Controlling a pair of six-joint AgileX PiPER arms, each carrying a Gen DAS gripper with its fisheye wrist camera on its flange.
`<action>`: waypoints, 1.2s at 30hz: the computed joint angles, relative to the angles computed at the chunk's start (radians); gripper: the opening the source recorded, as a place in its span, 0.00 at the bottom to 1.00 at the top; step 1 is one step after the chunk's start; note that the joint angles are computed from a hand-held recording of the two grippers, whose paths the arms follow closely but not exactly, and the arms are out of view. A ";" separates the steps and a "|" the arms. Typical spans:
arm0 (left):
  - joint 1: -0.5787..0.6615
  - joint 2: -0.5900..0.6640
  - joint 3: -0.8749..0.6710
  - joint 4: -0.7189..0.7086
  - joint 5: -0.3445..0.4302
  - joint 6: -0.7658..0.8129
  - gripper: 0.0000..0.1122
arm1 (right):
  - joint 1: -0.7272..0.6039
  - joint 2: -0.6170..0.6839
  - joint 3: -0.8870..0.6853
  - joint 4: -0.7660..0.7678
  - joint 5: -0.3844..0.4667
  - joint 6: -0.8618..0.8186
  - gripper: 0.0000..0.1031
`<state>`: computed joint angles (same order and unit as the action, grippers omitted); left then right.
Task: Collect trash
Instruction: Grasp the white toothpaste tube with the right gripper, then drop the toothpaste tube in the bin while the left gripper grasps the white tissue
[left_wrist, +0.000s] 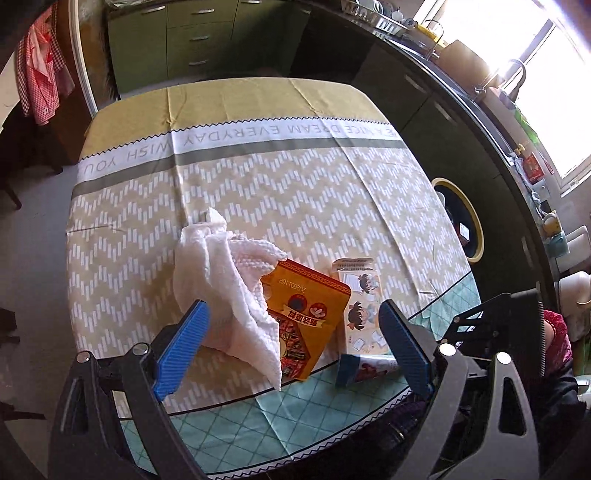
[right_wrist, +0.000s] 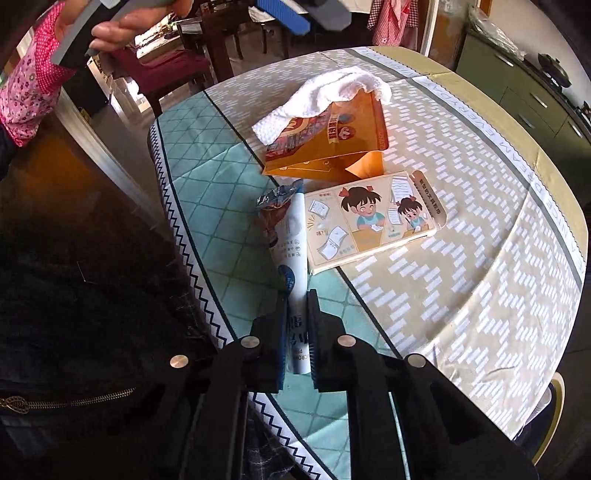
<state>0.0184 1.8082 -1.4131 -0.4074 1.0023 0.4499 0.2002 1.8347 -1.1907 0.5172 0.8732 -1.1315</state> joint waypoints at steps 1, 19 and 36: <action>-0.005 0.014 -0.010 0.006 0.005 -0.004 0.78 | -0.014 -0.009 0.000 0.004 0.007 0.000 0.09; 0.019 0.258 -0.203 0.074 0.076 -0.182 0.42 | -0.260 -0.133 0.023 0.050 0.064 -0.016 0.09; 0.018 -0.017 -0.123 0.048 0.003 -0.077 0.05 | -0.655 0.027 -0.253 -0.049 0.065 0.286 0.10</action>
<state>0.0366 1.7909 -1.5364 -0.3595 1.0055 0.3727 -0.4550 1.8615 -1.4435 0.4677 0.9382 -0.8454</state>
